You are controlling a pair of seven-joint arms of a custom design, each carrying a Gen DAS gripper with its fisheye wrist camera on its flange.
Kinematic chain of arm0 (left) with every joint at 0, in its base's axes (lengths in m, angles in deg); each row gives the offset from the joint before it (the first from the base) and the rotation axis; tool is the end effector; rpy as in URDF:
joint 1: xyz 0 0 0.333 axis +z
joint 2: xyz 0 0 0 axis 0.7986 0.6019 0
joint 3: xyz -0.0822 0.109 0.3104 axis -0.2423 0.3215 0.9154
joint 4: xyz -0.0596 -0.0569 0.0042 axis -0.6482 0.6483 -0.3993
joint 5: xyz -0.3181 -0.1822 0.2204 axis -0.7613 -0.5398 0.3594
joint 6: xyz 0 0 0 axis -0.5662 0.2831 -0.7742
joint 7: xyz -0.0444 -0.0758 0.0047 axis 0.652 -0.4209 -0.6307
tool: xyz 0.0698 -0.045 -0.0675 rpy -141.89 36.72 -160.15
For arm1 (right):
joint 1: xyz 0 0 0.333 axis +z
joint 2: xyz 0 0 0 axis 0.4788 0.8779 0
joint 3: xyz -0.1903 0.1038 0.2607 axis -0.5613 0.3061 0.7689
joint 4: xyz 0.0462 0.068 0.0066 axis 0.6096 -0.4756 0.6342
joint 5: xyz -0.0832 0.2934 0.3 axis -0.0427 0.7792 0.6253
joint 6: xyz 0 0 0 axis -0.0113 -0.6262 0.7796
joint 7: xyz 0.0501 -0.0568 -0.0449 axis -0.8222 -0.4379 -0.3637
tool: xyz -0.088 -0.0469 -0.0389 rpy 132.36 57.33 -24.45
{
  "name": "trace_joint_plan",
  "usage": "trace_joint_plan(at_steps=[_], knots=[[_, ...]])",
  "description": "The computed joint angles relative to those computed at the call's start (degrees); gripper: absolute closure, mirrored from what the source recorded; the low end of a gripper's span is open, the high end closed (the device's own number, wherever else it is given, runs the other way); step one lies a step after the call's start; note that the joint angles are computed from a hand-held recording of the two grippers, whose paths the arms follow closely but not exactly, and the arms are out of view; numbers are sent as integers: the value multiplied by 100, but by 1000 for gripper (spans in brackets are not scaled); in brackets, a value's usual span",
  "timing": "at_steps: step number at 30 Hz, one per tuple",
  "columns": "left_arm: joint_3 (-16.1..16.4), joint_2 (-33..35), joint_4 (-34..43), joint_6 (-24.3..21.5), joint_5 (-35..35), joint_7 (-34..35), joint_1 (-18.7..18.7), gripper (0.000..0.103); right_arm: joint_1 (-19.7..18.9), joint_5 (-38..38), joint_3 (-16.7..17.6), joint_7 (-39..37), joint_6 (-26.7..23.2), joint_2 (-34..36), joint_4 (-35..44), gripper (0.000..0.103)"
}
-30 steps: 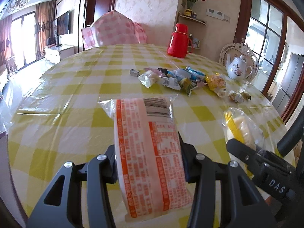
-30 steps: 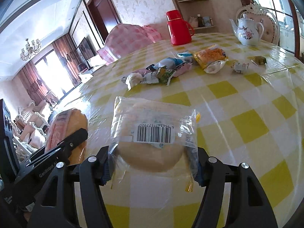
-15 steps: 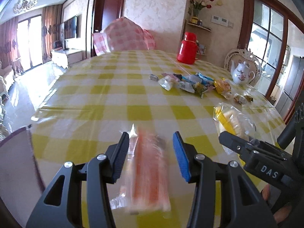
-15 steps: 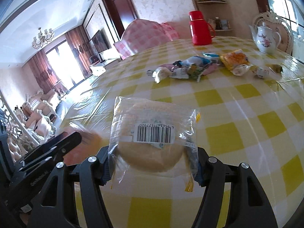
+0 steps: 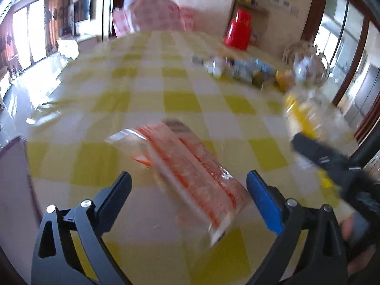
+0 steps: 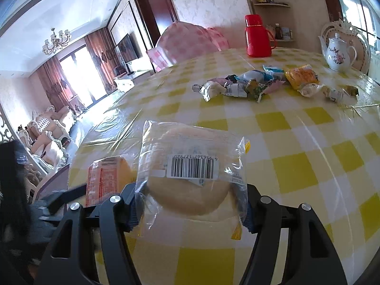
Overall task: Organize snacks
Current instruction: 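Carry both bread bags to the purple-rimmed box and release them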
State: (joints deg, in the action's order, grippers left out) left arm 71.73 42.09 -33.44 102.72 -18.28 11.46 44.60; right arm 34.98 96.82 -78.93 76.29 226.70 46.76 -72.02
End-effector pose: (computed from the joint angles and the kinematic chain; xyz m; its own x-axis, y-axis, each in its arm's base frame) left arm 0.6804 -0.2360 0.4574 -0.1229 -0.9804 0.1537 -0.7625 -0.0058 -0.6469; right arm 0.6476 0.0582 0.4800 0.1636 -0.9452 -0.2827 -0.6439 0.1148 -0.7564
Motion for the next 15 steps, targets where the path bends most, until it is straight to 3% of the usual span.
trace_joint_plan(at_steps=[2, 3, 4, 5, 8, 11, 15], knots=[[35, 133, 215, -247, 3, -84, -45, 6, -21, 56, -3, -35, 19, -24, -21, 40], [207, 91, 166, -73, 181, -393, -158, 18, -20, 51, -10, -21, 26, -24, -23, 40], [257, 71, 123, 56, 269, -492, -165, 48, -24, 54, -17, -11, 21, -33, -27, 40], [240, 84, 157, -21, 326, -443, -146, 54, -33, 108, -11, -51, 8, -52, -35, 40], [14, -56, -113, 219, 91, -65, 123, 57, -17, 289, 18, -284, -7, -118, -68, 40], [109, -335, -471, 524, 156, -159, 140, 58, 44, 371, 20, -416, -108, -149, -59, 40], [502, -887, -1003, 845, 789, -789, -11, 57, 203, 451, 80, -751, -323, -261, -100, 40]])
